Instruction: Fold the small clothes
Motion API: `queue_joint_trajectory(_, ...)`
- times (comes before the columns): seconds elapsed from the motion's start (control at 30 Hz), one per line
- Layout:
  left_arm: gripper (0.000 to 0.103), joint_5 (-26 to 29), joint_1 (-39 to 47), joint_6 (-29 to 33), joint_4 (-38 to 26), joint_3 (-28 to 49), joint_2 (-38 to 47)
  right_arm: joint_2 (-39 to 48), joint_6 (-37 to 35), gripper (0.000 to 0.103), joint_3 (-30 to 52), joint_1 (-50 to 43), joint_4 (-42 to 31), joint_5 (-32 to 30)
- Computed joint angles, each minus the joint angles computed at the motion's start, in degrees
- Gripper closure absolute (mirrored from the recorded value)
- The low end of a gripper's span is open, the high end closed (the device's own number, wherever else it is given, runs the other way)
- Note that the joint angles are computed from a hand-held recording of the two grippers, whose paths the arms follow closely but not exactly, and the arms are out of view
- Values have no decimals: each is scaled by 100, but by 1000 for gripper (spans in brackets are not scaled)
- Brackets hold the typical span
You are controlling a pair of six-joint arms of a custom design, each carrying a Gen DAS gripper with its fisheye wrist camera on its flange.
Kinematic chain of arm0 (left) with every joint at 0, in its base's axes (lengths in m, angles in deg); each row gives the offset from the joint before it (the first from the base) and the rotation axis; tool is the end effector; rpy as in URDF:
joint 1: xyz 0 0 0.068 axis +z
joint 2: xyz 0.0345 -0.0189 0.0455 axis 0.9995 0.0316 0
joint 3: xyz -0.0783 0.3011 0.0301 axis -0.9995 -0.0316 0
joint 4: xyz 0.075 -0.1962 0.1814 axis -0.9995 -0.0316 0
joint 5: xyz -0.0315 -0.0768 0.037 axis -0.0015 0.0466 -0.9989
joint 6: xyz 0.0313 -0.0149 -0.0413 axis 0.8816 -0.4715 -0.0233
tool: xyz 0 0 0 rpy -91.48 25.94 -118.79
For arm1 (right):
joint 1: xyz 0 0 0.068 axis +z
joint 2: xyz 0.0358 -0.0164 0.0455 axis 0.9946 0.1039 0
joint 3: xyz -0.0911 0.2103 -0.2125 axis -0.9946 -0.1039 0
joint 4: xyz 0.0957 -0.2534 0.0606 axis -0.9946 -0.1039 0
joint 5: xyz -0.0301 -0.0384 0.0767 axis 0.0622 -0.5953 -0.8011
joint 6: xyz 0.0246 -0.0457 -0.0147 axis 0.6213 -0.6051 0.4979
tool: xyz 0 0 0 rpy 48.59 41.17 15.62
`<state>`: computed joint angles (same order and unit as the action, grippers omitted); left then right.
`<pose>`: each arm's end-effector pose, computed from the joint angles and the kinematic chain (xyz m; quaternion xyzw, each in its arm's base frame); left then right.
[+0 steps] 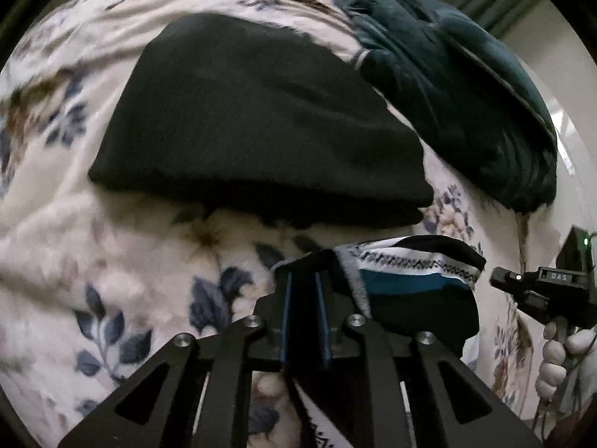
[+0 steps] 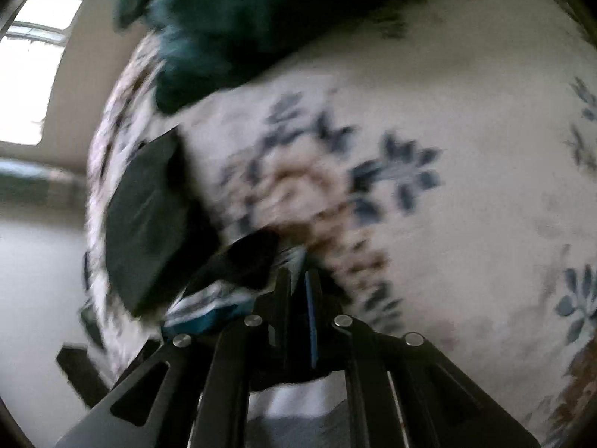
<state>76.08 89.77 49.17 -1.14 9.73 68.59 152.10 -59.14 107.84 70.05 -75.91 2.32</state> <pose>0.2449 -0.0031 0.2348 -0.1244 0.9547 -0.1663 0.2133 0.3496 -0.0679 0.1604 0.1349 0.9517 0.2643 0.0787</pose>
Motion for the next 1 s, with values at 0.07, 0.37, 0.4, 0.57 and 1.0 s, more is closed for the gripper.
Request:
queue_joint_trajectory(0.07,87,-246,-199,46,-12,208,176,528,-559,94,473,444,-768,-85)
queue_joint_trajectory(0.37,75,-45,-152,-74,126,500,1000,1282,110,87,1143,1260,211,823)
queue_joint_trajectory(0.4,74,106,-35,-99,52,409,738,1062,65,65,983,1186,270,784)
queue_joint_trajectory(0.57,49,581,314,-368,-685,-170,-592,-515,-563,17,-401,460,-21,569)
queue_joint_trajectory(1.0,93,219,-910,-1351,-332,-1457,-1674,-1269,-939,94,-3110,-1114,360,6)
